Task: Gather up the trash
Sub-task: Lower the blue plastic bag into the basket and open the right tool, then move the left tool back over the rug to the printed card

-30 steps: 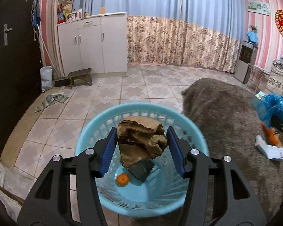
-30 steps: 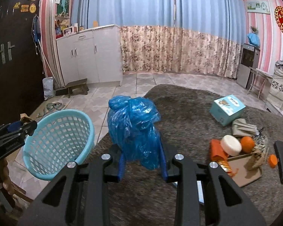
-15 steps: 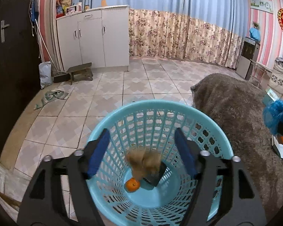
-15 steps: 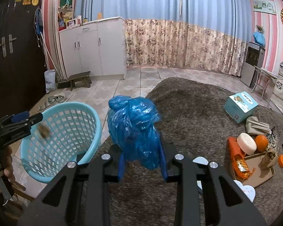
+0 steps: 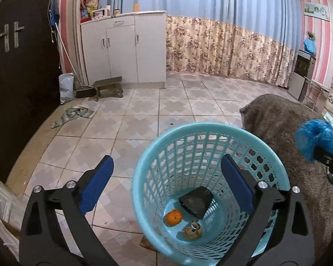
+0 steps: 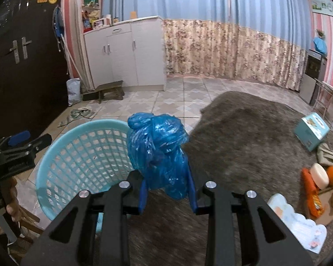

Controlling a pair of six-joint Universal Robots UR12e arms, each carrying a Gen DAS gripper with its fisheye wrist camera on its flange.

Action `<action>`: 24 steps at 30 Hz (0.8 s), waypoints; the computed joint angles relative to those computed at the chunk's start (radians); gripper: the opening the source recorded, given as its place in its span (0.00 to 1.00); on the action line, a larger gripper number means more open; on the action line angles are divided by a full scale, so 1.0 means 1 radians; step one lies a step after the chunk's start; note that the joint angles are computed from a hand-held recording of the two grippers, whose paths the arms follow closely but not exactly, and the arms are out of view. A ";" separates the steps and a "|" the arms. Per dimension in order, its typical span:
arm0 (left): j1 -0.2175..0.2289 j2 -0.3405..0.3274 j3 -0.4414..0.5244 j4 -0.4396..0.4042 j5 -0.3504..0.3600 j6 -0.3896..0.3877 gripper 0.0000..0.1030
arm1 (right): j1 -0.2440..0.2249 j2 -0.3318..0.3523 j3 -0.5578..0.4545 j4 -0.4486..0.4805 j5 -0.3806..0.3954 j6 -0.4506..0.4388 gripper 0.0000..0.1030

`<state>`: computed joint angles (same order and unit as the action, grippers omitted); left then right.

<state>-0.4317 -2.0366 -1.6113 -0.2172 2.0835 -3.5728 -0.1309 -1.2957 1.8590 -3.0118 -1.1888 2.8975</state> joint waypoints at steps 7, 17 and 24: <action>-0.007 0.008 -0.014 0.014 0.052 -0.005 0.93 | 0.051 0.031 -0.030 0.015 -0.002 -0.012 0.29; -0.011 0.022 -0.028 0.014 0.088 -0.037 0.93 | 0.061 0.048 -0.029 -0.045 0.014 -0.007 0.67; -0.021 0.020 -0.024 0.025 0.107 -0.044 0.93 | 0.052 0.043 -0.006 -0.135 0.021 0.008 0.85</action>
<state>-0.4530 -2.0163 -1.6350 -0.1924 2.1908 -3.6164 -0.0791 -1.2527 1.8529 -3.1470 -1.1678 2.9056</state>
